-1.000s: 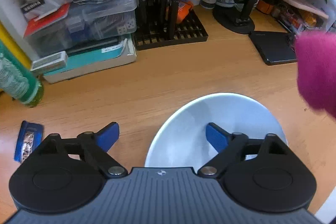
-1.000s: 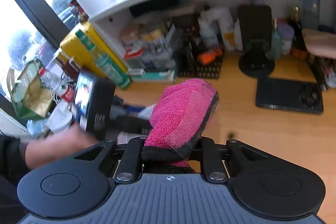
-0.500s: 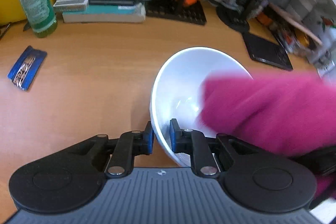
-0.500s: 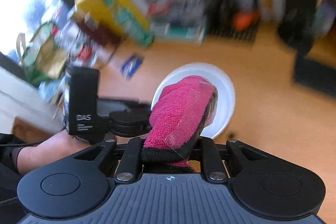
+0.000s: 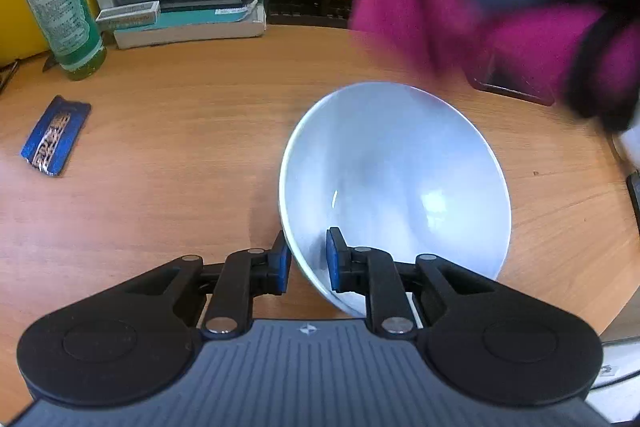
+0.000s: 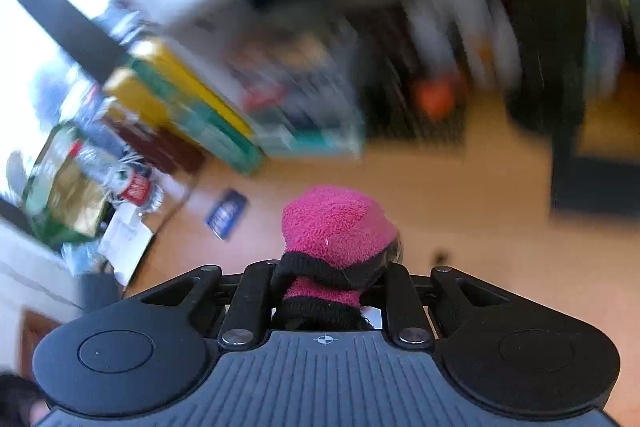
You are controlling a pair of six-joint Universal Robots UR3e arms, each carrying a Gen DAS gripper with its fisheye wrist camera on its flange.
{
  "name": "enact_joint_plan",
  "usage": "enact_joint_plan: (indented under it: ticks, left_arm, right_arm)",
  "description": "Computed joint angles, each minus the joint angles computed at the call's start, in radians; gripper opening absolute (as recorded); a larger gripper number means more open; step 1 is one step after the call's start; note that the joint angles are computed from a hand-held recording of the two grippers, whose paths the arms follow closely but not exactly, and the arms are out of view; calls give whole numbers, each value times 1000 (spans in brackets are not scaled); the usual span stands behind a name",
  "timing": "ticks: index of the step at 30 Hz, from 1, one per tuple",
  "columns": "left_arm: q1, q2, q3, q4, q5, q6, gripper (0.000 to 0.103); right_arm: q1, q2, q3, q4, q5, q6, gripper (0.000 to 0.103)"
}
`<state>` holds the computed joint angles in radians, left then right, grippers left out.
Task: Clean bowl
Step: 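Hold the bowl with the left gripper while the right gripper wipes the rim area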
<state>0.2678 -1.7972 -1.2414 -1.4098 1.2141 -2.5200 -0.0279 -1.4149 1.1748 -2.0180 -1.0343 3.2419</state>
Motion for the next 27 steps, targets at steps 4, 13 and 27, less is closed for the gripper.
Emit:
enact_joint_plan:
  ticks: [4,13,27]
  left_arm:
    - [-32,-126,147,-1,-22,44,73]
    - [-27,-337,392,-21,-124,-73,13]
    - [-26,32,-14,25,-4,-81,15]
  right_arm:
    - [-40,-87,58,6,-6,-14,19]
    - [-118,-256,314,0,-16,-29,19]
    - [-2,84,-86,505,57,-193,19]
